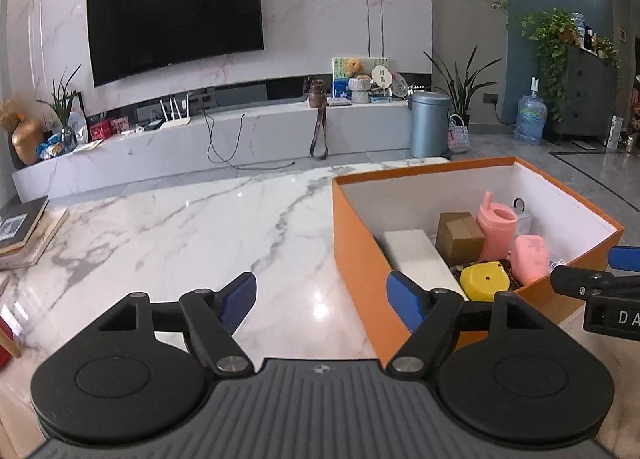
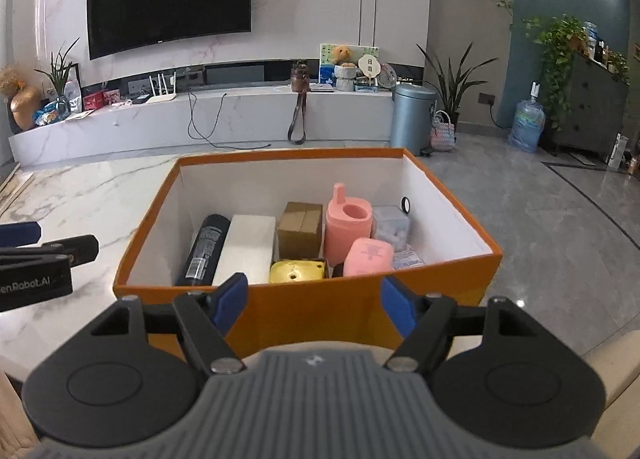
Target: Organize rigid objects
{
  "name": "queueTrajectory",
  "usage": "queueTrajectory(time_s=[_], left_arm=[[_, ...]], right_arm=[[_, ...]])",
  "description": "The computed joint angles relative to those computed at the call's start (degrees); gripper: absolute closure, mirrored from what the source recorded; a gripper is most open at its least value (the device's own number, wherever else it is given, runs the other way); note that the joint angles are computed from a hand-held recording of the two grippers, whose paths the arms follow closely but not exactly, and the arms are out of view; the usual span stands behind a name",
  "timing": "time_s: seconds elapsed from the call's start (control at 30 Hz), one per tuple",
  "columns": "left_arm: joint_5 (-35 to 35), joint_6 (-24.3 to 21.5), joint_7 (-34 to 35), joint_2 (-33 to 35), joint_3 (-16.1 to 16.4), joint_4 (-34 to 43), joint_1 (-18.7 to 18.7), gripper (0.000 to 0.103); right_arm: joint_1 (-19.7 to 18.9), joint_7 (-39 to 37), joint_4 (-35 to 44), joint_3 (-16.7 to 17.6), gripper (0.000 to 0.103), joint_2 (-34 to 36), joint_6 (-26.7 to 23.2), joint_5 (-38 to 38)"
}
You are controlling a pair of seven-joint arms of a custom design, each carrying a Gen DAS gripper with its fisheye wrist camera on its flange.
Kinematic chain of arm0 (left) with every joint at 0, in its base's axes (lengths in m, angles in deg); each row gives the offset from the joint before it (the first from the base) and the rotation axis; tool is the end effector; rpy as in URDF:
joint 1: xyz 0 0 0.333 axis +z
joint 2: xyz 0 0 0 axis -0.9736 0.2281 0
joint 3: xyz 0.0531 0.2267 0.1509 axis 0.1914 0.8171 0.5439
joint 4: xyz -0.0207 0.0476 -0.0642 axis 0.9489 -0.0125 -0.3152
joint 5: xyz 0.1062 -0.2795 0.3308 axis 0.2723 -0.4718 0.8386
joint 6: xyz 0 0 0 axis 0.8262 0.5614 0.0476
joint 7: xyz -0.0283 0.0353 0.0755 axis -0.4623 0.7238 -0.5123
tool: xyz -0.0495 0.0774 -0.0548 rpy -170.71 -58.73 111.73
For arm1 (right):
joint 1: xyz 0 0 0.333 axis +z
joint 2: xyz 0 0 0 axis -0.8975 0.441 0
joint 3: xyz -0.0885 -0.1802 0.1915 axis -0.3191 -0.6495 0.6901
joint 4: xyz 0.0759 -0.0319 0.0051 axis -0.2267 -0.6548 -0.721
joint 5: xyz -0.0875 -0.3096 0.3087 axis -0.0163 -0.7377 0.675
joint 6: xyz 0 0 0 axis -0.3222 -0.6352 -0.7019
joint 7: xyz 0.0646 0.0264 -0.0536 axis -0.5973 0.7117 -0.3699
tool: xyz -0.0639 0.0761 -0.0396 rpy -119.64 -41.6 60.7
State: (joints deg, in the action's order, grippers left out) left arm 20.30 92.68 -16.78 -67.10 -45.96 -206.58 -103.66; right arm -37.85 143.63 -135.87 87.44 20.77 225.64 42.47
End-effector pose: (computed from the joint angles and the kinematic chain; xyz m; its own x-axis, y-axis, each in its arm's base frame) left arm 0.3962 -0.4212 0.4409 0.3301 -0.9421 -0.0589 -0.5223 -0.1303 -0.8428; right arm 0.4457 0.1729 0.4124 0.3947 -0.9188 -0.0042 -0.5136 -0.2169 -0.8302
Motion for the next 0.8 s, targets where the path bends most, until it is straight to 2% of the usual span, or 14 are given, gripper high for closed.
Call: queueTrajectory(time_s=[0.17,0.63,0.8], left_arm=[[-1.2,-0.2,0.5,0.0,0.0,-0.3,-0.2,0.015],[-1.8,0.1,0.9,-0.4,0.0,-0.8,-0.3,0.015],[-1.9,0.3,1.0,-0.4,0.0,-0.8,-0.2,0.015]], right_arm=[[0.2,0.0,-1.0,0.3,0.029,-0.4,1.5,-0.3],[0.0,0.6,-1.4,0.1,0.029,-0.9,1.1,-0.7],[1.0,0.3,-1.4,-1.0,0.029,-0.8,1.2,-0.6]])
